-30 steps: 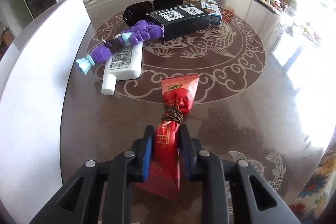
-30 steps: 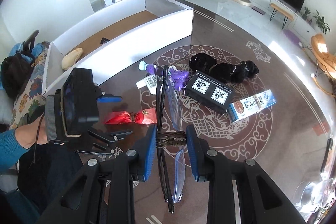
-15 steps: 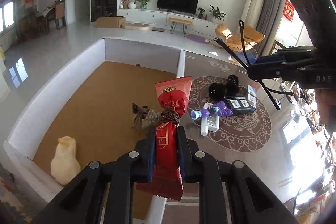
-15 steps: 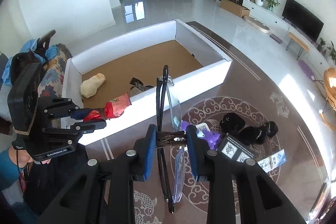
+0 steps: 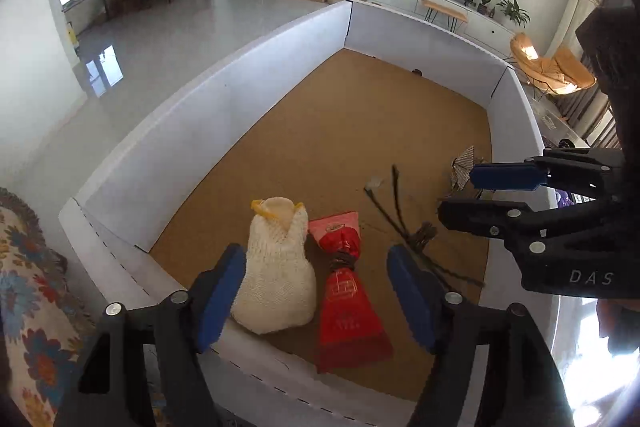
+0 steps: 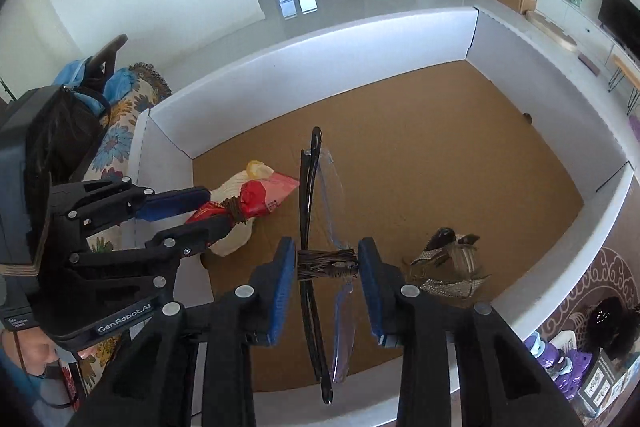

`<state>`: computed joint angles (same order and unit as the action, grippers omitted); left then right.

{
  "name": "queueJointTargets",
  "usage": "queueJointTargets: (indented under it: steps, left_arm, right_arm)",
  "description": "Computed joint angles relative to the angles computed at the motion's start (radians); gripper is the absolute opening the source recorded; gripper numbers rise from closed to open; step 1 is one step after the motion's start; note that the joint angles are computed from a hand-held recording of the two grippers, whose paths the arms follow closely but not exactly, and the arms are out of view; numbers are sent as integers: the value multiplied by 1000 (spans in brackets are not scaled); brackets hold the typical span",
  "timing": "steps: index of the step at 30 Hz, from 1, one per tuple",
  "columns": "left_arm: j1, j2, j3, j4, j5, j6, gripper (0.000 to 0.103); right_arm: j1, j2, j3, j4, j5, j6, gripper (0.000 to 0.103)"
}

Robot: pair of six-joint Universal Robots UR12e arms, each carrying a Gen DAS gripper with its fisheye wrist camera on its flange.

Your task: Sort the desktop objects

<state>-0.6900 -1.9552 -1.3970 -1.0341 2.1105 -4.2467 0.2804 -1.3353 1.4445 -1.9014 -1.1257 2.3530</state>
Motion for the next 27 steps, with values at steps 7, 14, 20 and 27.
queueJointTargets:
  steps: [7,14,20,27]
  left_arm:
    - [-61,-36,56,114,118,52,80]
    - [-129,-214,268,381,17,345,103]
    - [-132,-400,528,235,-164,371,103]
    - [-140,-473,602,160,-143,367,103]
  right_arm:
    - [-125,-104,150,-269,196,38,92]
    - [-317,-167,322,-577,73,82,103]
    - [-448,-145,377,-570,-130,217,103]
    - [-517,-157,427,-590,-131,309,103]
